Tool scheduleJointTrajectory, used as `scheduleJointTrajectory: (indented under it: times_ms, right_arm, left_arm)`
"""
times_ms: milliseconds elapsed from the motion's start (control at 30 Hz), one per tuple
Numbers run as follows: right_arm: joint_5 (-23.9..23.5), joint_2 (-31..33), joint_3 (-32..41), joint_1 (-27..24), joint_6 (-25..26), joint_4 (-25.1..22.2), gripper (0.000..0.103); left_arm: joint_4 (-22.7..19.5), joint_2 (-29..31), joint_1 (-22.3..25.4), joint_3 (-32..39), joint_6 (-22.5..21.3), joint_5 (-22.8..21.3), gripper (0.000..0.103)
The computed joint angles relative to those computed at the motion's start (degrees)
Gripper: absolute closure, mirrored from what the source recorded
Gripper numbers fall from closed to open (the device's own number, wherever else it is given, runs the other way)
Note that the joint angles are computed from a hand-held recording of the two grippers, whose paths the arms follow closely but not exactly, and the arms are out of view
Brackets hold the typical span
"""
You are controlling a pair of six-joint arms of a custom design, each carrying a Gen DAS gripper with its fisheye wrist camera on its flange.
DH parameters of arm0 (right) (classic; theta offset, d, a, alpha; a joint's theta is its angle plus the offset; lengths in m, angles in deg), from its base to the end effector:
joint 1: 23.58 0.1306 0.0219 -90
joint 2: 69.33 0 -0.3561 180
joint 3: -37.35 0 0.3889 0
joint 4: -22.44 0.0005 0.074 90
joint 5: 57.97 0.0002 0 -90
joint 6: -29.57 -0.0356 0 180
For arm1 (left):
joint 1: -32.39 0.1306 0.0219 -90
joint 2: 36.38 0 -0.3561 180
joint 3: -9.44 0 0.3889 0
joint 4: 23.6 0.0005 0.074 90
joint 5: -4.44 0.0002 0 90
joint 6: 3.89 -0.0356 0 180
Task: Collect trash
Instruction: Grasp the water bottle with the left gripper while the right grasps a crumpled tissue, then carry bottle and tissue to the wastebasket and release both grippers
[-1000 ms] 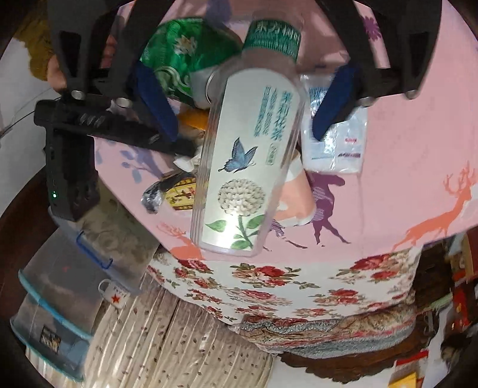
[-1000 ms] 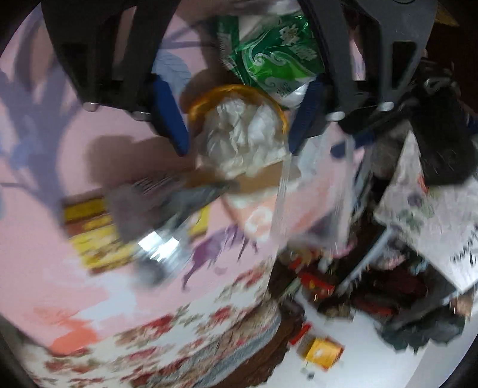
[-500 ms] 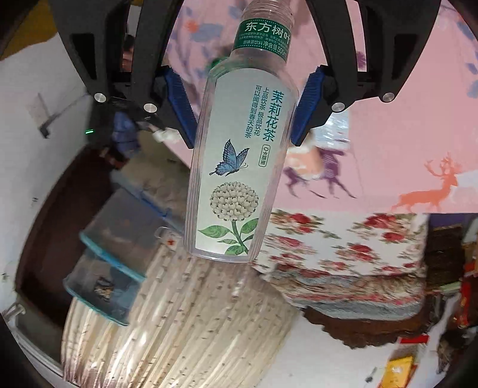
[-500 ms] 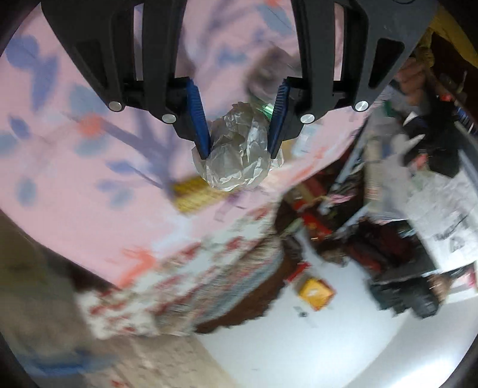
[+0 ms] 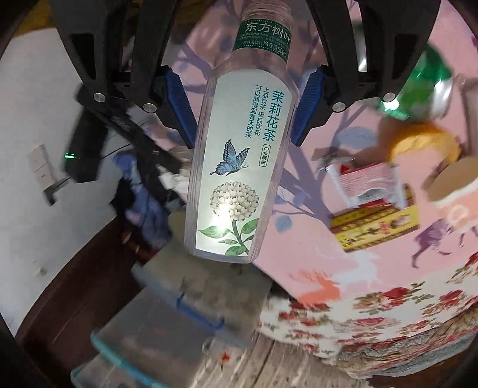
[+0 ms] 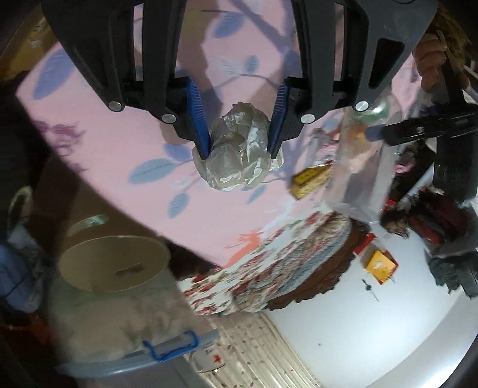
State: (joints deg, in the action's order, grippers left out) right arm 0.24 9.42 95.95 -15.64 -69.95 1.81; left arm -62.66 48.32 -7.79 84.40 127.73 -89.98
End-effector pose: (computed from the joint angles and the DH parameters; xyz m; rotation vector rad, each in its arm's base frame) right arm 0.3900 0.0728 0.2776 -0.2631 2.2600 0.7919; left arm 0.3409 -0.2849 0.3369 -0.0676 2.4955 -0.5415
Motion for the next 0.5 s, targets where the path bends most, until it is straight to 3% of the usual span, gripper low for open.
scheduleJointTrajectory:
  times_ms: [200,300,500]
  right_arm:
    - [8.03,0.05,-0.22,0.95,8.02,-1.04,0.055]
    - [8.26,0.23,-0.69,0.5,9.62,-1.35,0.052]
    - [7.11,-0.11,-1.75,-0.13,11.65,-1.56,0.041]
  left_arm:
    - [-7.07,11.05,-1.16,8.81,-2.68,-5.23,0.04]
    - [-8.9,11.68,-1.67,8.85,-2.83,-6.59,0.033]
    - [-13.54,10.18,-5.65,8.05,-3.38,-14.08,0.027]
